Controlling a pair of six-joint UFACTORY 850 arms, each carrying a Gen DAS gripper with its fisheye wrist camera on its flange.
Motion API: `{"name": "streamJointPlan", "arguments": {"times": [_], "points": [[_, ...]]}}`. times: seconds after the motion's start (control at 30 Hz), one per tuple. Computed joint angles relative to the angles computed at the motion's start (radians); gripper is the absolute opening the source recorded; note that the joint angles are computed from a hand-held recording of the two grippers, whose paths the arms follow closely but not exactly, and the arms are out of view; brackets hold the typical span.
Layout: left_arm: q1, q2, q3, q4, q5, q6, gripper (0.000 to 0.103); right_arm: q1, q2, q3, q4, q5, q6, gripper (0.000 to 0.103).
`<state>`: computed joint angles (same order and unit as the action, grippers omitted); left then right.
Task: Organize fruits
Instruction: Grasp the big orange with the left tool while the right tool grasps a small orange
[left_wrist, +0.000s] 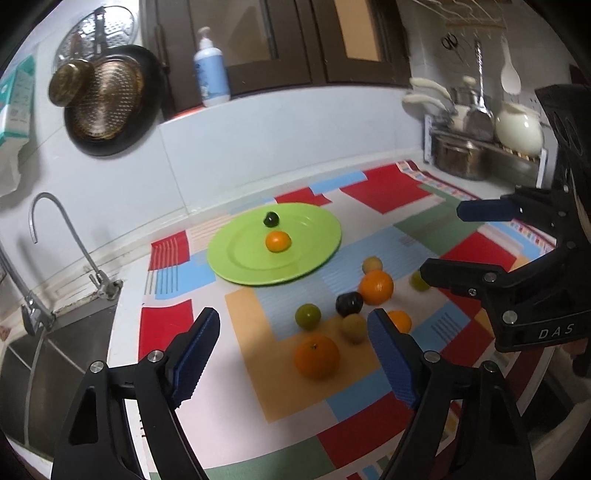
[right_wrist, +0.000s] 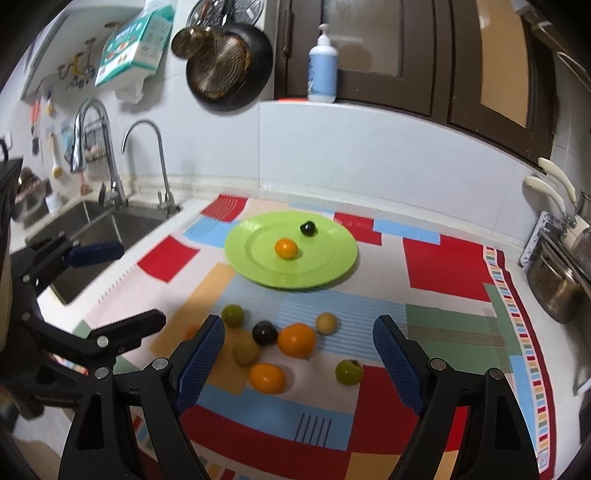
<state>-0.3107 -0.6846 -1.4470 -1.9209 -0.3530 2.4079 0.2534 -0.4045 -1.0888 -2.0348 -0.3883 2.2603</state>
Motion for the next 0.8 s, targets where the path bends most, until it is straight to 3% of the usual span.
{"name": "streamJointPlan", "arguments": {"times": [0.13, 0.43, 0.8], "points": [[0.001, -0.034, -0.035, 0.150, -0.006, -0.115, 0.077, -0.003, -0.021, -0.011, 0.022, 0.032, -0.047, 0.081], [-0.002, -0.118, -0.135, 0.513, -0.029, -0.433, 0.066, -0.022, -0.088, -0.055, 0.070, 0.140, -0.131, 0.065], [-0.004, -0.202, -0.249, 0.822, -0.087, -0.773, 0.057, -0.056, -0.171, -0.118, 0.291, 0.268, -0.318, 0.049]]}}
